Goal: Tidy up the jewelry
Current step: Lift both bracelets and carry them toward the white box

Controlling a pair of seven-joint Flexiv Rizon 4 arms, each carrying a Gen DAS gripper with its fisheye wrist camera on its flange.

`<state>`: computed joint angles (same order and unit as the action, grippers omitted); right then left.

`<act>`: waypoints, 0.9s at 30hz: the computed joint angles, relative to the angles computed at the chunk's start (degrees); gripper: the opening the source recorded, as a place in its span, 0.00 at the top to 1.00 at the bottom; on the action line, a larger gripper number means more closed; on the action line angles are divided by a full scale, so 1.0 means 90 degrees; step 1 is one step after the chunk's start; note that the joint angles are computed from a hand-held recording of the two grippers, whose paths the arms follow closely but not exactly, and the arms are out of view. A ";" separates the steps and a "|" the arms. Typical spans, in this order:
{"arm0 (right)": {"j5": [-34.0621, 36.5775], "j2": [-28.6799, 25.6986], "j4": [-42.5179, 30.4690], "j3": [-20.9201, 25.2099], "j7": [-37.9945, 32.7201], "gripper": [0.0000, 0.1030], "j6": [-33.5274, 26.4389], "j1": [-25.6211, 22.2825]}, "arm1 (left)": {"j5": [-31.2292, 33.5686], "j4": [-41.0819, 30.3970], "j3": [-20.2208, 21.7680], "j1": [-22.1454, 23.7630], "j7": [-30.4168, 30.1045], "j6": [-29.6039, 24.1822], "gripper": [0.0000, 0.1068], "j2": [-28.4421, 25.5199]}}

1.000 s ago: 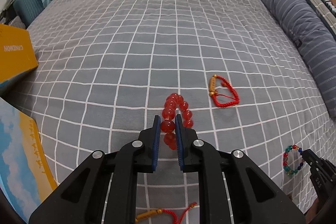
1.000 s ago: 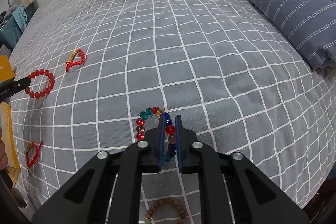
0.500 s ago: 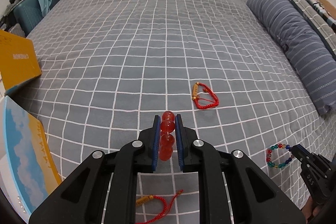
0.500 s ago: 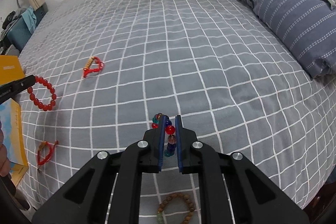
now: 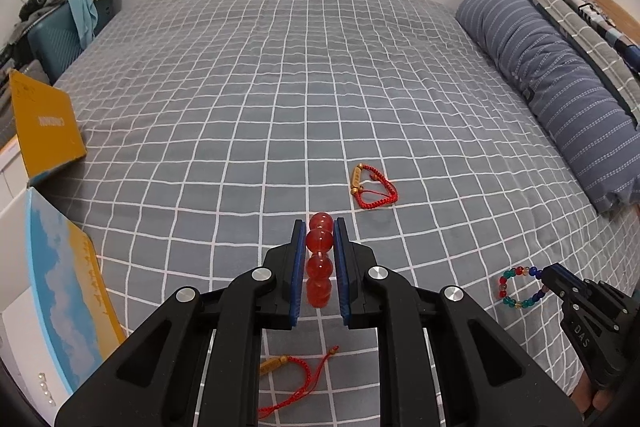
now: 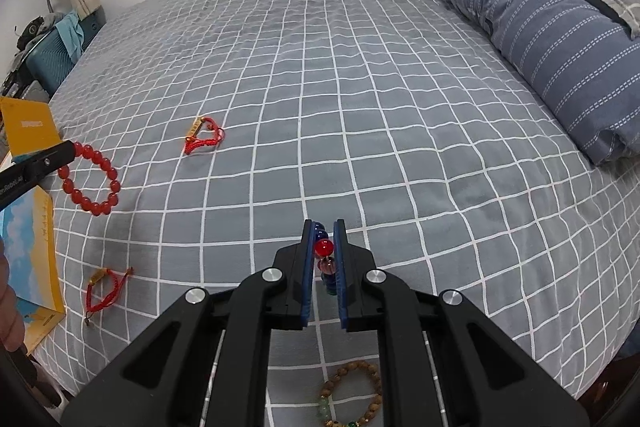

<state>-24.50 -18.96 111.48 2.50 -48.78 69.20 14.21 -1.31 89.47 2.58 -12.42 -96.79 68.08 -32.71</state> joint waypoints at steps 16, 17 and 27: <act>-0.0498 0.0439 0.0231 0.0037 0.0343 0.91 -0.0020 0.0152 | 0.0084 0.0807 -0.0008 0.0042 0.0087 0.0281 0.88 0.0678; -0.0524 0.0451 0.0222 0.0050 0.0357 0.91 -0.0040 0.0161 | 0.0084 0.0877 -0.0010 0.0056 0.0095 0.0302 0.88 0.0740; -0.0758 0.0562 0.0100 0.0201 0.0468 0.91 -0.0044 0.0335 | 0.0152 0.1380 0.0060 0.0172 0.0020 0.0452 0.87 0.1289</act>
<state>-31.33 -13.91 112.37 4.31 -44.57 68.80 17.22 0.05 101.89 3.11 -10.87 -96.62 72.15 -21.11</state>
